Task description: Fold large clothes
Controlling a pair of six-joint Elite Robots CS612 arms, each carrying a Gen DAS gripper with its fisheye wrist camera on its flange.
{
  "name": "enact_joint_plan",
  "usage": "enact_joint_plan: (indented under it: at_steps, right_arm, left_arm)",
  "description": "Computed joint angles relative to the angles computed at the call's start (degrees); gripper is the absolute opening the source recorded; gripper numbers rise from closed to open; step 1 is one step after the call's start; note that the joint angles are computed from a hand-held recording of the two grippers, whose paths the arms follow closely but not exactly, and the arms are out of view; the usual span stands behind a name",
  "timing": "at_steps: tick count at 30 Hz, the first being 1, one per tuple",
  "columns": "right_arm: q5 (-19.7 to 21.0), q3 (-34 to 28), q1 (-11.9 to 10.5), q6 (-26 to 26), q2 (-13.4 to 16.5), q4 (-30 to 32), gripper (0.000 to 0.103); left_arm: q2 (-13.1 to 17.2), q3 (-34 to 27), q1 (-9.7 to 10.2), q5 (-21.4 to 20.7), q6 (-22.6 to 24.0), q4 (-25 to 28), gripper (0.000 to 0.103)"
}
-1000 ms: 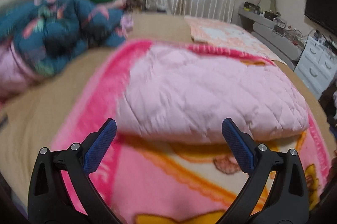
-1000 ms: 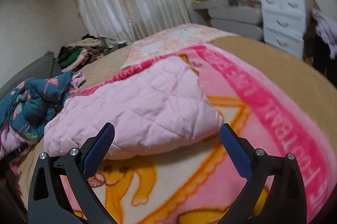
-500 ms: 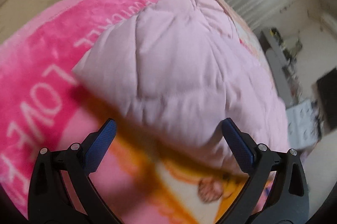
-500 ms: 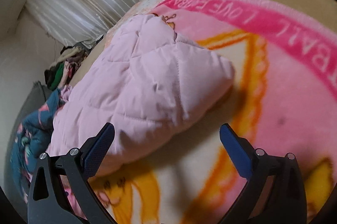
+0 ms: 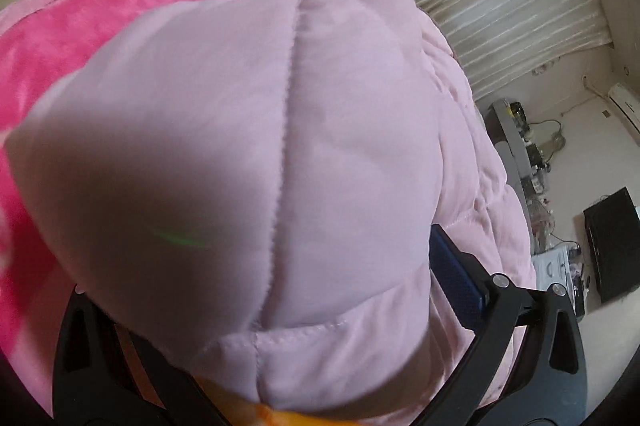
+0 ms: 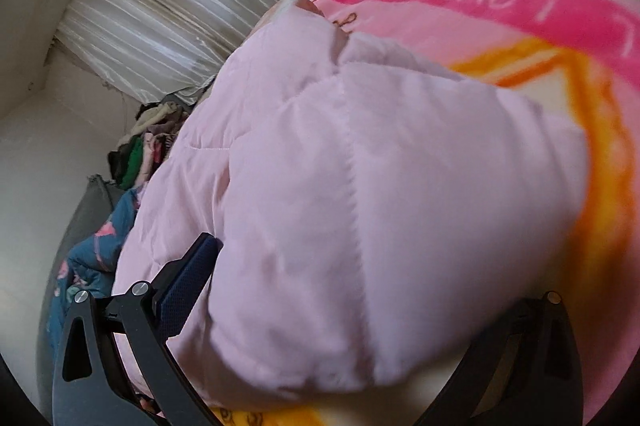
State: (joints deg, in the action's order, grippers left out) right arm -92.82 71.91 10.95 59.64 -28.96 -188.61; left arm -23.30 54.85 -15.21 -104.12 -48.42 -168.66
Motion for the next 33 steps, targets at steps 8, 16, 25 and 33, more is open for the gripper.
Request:
enact_joint_plan:
  at_steps: [8,16,25,33]
  right_arm:
    - [-4.5,-2.1,1.3,-14.1,-0.8,2.1,0.04]
    - [-11.9,-5.4,3.4,-31.1,-2.3,9.3,0.028]
    - [-19.4,-2.7,6.8,-48.5,-4.9,3.0,0.025]
    - [-21.9,4.0,8.7,-53.7,-8.4,-3.1,0.025]
  left_arm:
    - [-3.1,1.6,-2.17,8.4,13.0,0.4,0.041]
    - [-5.8,3.8,-3.19,12.8,22.4,0.3,0.028]
    - [-10.9,11.2,-4.26,16.4,30.4,-5.5,0.025]
    - [-15.2,18.8,-4.31,16.7,32.6,-9.1,0.025]
